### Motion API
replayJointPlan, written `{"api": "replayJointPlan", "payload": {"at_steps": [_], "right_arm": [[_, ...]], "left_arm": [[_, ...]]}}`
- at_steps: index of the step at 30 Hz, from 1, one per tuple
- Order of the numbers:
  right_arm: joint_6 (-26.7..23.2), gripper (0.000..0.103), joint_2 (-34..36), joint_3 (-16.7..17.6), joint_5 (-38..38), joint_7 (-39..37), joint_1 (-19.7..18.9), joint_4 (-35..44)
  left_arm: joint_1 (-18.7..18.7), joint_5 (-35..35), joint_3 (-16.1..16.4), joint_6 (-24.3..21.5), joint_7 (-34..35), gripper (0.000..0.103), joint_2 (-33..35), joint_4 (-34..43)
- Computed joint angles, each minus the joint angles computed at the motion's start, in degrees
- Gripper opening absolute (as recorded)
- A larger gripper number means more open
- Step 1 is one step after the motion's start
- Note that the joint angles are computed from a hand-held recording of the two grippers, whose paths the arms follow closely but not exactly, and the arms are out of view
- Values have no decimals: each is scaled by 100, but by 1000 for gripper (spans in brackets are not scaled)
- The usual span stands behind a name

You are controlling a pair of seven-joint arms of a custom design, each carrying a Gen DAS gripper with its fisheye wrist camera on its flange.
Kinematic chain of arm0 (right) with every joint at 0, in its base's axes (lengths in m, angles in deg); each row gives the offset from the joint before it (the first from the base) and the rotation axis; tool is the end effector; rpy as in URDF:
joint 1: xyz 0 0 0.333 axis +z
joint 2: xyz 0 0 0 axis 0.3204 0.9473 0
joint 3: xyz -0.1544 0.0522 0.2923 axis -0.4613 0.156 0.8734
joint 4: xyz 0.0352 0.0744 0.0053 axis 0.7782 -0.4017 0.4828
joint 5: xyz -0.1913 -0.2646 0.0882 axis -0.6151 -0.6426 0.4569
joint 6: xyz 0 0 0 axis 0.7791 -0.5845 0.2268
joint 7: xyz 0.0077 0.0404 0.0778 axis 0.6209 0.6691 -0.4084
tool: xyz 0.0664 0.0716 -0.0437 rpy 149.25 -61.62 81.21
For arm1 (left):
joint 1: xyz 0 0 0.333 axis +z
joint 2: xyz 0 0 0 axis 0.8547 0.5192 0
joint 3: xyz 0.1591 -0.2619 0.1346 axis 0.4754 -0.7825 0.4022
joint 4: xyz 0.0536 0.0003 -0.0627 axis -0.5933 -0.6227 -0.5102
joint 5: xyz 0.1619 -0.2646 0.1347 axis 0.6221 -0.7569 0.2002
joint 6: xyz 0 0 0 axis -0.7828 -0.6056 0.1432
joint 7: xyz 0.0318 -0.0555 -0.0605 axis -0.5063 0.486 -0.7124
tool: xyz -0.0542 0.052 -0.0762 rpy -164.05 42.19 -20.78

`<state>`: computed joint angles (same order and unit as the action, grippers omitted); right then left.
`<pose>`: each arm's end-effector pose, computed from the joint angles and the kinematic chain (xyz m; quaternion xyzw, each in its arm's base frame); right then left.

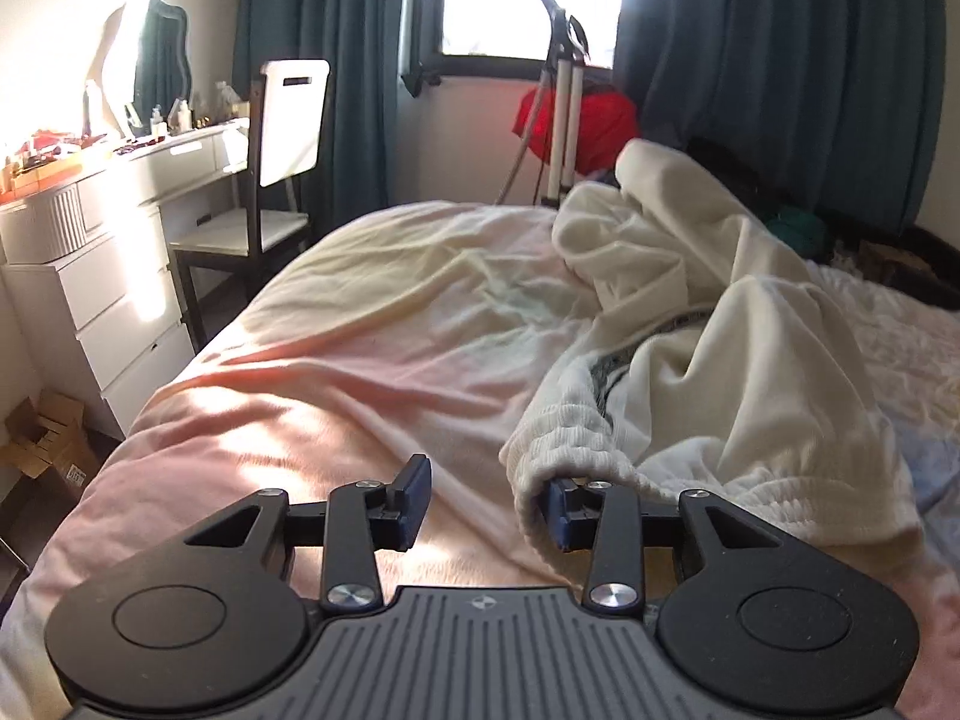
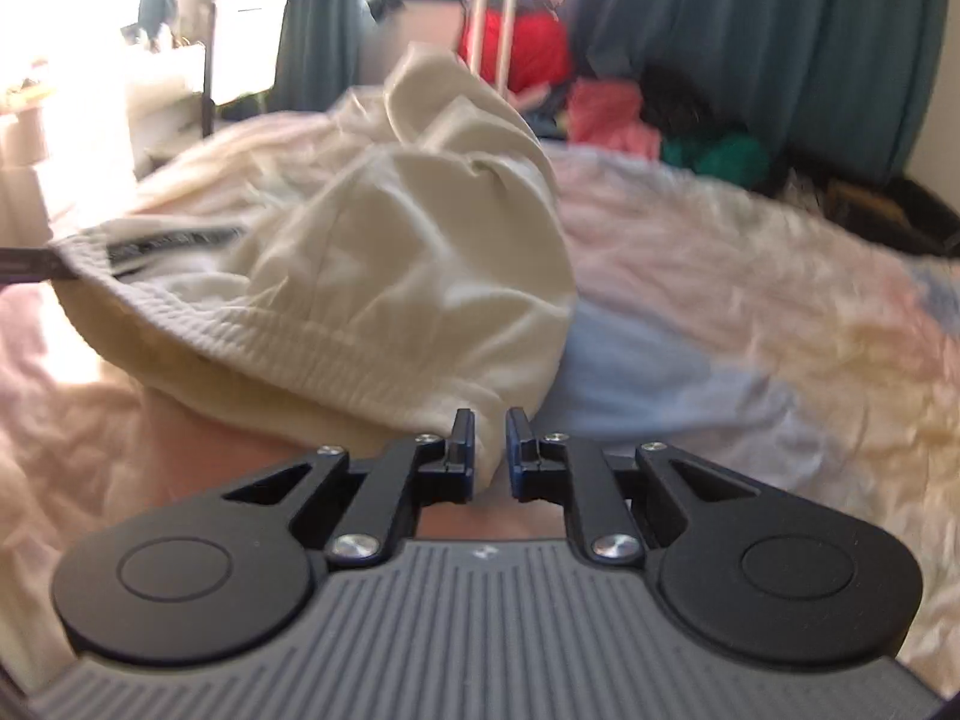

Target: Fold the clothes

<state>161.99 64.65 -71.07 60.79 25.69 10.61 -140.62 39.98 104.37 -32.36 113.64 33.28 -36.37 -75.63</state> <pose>0.7133 -0.0349 0.4263 -0.7691 0.4768 -0.2630 0.3347 0.6498 -0.2224 0.4276 -0.7311 0.5220 -0.2447 0.3648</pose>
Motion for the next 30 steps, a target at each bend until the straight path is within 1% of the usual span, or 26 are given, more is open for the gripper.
{"api": "replayJointPlan", "payload": {"at_steps": [2, 4, 6, 7, 9, 11, 12, 13, 15, 16, 17, 18, 20, 22, 23, 25, 26, 28, 30], "right_arm": [[-149, 14, -6, 111, 174, 34, -130, 72], [-289, 15, -15, 191, 391, 38, -236, 145], [-342, 16, -28, 292, 691, -71, -349, 200], [-364, 16, -27, 275, 782, -78, -349, 224], [-403, 17, 29, 10, 629, 176, -148, 274], [-651, 31, 172, -346, 222, 766, 100, 456], [-781, 34, 227, -392, 106, 934, 124, 524], [-872, 37, 266, -368, 48, 993, 110, 567], [-843, 42, 347, -403, -160, 1016, 185, 600], [-784, 47, 387, -442, -295, 1031, 247, 604], [-725, 49, 428, -482, -435, 1052, 308, 608], [-718, 49, 485, -550, -599, 1137, 378, 644], [-948, 49, 669, -773, -992, 1554, 533, 872], [-1237, 49, 855, -912, -1298, 2002, 609, 1151], [-1147, 49, 898, -898, -1342, 2126, 609, 1176], [-800, 49, 970, -805, -1337, 2279, 582, 1174], [-723, 49, 1049, -827, -1384, 2439, 606, 1264], [-682, 49, 1252, -833, -1462, 2774, 621, 1532], [-631, 48, 1403, -695, -1472, 2915, 555, 1722]], "left_arm": [[-26, 5, -46, -141, 435, 42, 9, -4], [-89, 204, -35, -97, 650, 42, 22, -1], [-141, 410, -27, -20, 832, 45, 24, -11], [-169, 472, -37, -37, 972, 47, 44, 9], [-273, 634, -33, -150, 1284, 48, 128, 106], [-425, 922, 17, -319, 1550, 50, 223, 212], [-497, 1088, 47, -391, 1639, 51, 279, 268], [-566, 1265, 79, -458, 1704, 52, 338, 324], [-661, 1479, 108, -634, 1896, 52, 502, 491], [-706, 1568, 133, -730, 1995, 58, 604, 596], [-752, 1659, 165, -824, 2090, 61, 711, 705], [-785, 1780, 208, -868, 2203, 65, 824, 816], [-815, 2014, 268, -810, 2522, 68, 990, 951], [-860, 2200, 320, -760, 2798, 70, 1118, 1054], [-892, 2306, 357, -743, 2831, 70, 1168, 1098], [-973, 2545, 450, -773, 2850, 71, 1335, 1277], [-1013, 2662, 498, -791, 2868, 71, 1428, 1379], [-1090, 2886, 596, -825, 2911, 72, 1620, 1593], [-1184, 3086, 707, -924, 2945, 72, 1868, 1880]]}}
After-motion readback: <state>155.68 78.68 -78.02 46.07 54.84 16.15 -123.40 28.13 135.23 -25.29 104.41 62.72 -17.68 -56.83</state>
